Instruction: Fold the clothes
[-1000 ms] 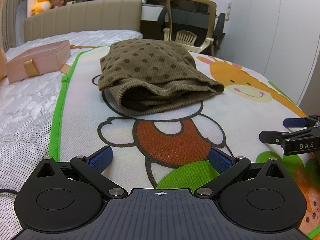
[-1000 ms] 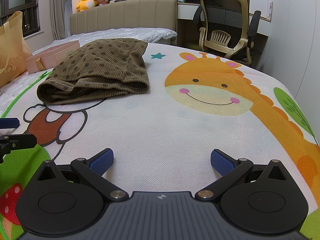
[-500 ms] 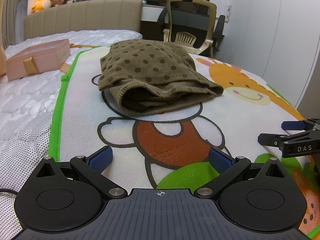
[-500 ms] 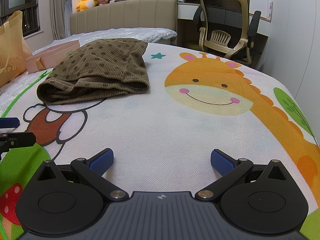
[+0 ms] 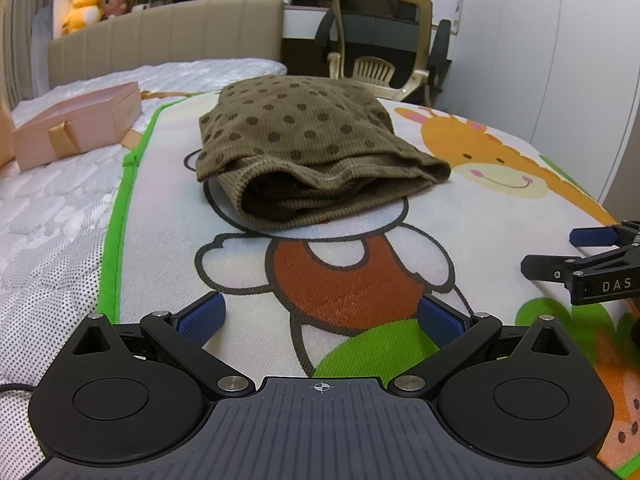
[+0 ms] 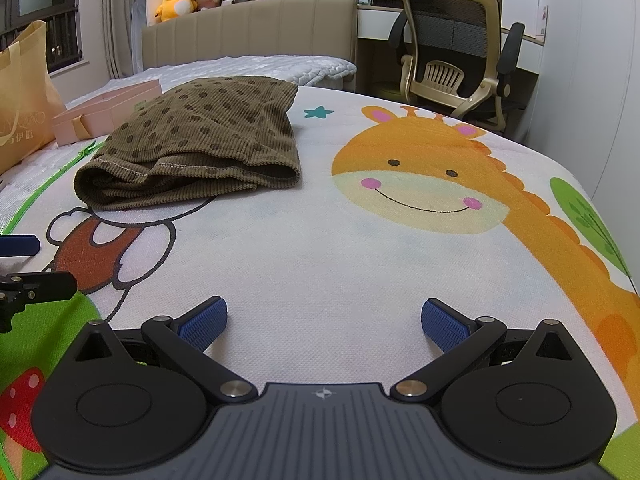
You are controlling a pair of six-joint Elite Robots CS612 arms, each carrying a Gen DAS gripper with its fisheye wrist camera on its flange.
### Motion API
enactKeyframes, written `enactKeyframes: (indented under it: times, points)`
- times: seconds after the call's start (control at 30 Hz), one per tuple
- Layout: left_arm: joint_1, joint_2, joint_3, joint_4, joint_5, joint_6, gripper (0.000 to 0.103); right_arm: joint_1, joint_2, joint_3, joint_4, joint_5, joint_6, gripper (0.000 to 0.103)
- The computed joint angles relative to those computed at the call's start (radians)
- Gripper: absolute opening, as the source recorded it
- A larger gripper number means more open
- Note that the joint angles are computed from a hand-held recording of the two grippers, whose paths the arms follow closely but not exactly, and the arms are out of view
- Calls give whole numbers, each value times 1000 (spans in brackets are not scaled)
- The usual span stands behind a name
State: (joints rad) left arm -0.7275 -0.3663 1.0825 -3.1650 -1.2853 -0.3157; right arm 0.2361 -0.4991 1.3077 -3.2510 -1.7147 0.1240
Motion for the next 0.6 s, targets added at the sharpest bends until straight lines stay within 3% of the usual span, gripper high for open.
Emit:
enactKeyframes:
  times: [0.6]
  points:
    - [2,0,2,-9,-7,-4,103,0,-1,1,-2,1,3,103]
